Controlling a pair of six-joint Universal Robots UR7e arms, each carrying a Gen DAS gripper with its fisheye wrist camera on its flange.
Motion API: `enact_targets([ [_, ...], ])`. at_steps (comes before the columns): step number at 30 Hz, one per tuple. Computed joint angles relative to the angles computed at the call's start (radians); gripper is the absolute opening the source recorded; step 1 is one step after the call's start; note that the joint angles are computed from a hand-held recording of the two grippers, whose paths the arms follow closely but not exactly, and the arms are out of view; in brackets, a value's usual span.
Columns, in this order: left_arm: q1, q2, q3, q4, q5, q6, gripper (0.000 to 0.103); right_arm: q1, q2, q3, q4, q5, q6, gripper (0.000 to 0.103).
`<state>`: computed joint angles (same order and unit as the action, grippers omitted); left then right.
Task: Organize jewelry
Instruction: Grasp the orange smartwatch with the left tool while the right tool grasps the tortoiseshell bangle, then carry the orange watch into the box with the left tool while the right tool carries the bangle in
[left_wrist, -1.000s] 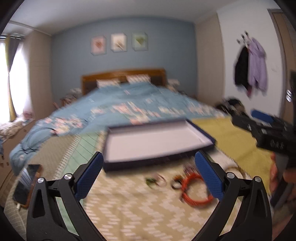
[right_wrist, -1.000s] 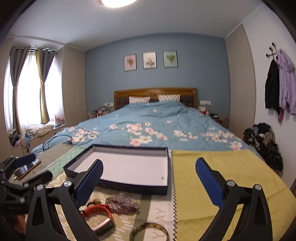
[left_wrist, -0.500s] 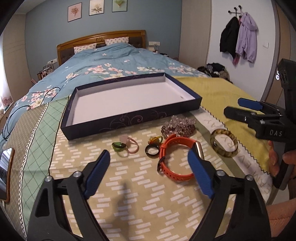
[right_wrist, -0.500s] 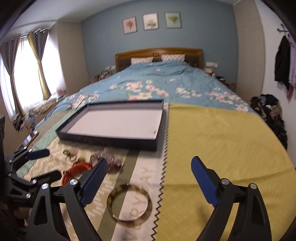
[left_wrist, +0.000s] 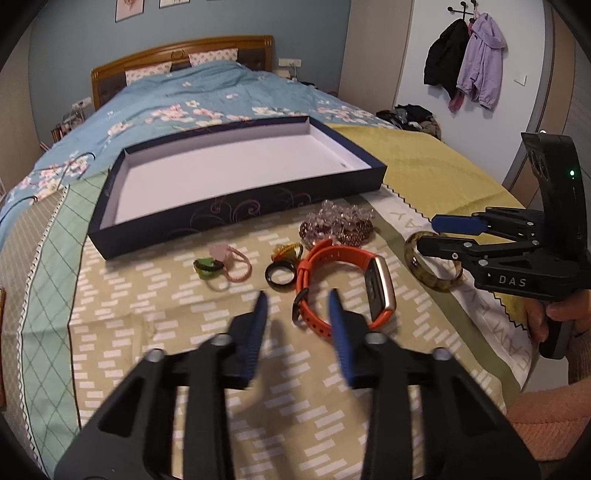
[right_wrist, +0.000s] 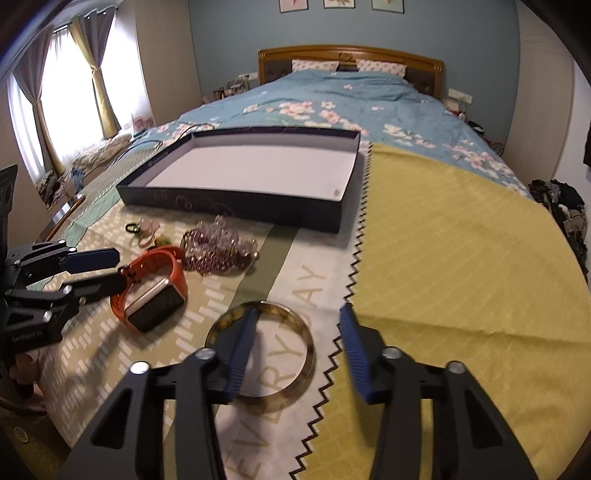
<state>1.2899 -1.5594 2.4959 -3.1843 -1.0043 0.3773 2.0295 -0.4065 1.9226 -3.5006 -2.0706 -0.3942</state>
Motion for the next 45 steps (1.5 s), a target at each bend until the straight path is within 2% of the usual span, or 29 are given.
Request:
enact_targets([
  [1,0.004,-0.007,-0.002,0.013,-0.009,-0.004,0.02,0.001,-0.001,0.0,0.0,-0.003,-0.001,0.032],
  [3,0.008,-0.014,-0.009,0.026,-0.014,-0.003,0.012,-0.003,-0.011,0.004,0.02,0.013,0.007,0.014],
  [7,0.009,-0.02,-0.02,0.027,0.01,0.012,0.009,-0.009,-0.024,0.009,0.052,0.045,0.026,0.006],
  [8,0.015,-0.027,-0.025,0.037,0.006,0.013,0.009,-0.011,-0.029,0.013,0.057,0.054,0.03,0.006],
  [10,0.026,-0.043,-0.035,0.068,-0.006,0.008,0.016,-0.012,-0.032,0.016,0.061,0.058,0.031,0.006],
  [11,0.028,-0.049,-0.035,0.069,-0.01,0.01,0.021,-0.011,-0.033,0.015,0.064,0.057,0.034,0.009],
  [12,0.032,-0.062,-0.037,0.091,-0.022,0.011,0.033,-0.013,-0.036,0.015,0.075,0.063,0.036,0.015],
  [13,0.038,-0.068,-0.039,0.105,-0.034,0.013,0.037,-0.016,-0.039,0.015,0.082,0.074,0.034,0.018],
  [15,0.045,-0.077,-0.047,0.145,-0.05,0.009,0.037,-0.009,-0.031,0.008,0.079,0.059,0.017,0.02],
  [17,0.049,-0.067,-0.049,0.157,-0.043,0.008,0.034,-0.002,-0.021,0.001,0.071,0.041,-0.002,0.018],
  [18,0.054,-0.058,-0.055,0.168,-0.044,0.006,0.027,0.001,-0.017,-0.002,0.068,0.035,-0.009,0.01],
  [19,0.06,-0.052,-0.057,0.166,-0.049,0.004,0.02,0.0,-0.018,-0.003,0.072,0.039,-0.011,0.007],
  [22,0.049,-0.044,-0.051,0.15,-0.046,0.013,0.008,-0.001,-0.022,-0.001,0.071,0.043,-0.014,0.006],
  [26,0.034,-0.059,-0.044,0.143,-0.063,0.042,0.007,-0.009,-0.039,0.012,0.055,0.093,-0.004,0.006],
  [30,0.044,-0.095,-0.067,0.175,-0.11,0.055,0.007,-0.006,-0.05,-0.003,0.037,0.135,-0.007,0.006],
  [35,0.033,-0.11,-0.115,0.161,-0.096,0.081,0.007,-0.001,-0.045,-0.066,0.049,0.185,-0.015,0.006],
  [39,0.035,-0.08,-0.185,0.141,-0.067,0.111,0.007,0.005,-0.011,-0.171,0.091,0.191,-0.031,0.006],
  [45,0.067,0.035,-0.347,0.138,-0.034,0.152,0.008,0.005,0.069,-0.376,0.205,0.184,-0.024,0.006],
])
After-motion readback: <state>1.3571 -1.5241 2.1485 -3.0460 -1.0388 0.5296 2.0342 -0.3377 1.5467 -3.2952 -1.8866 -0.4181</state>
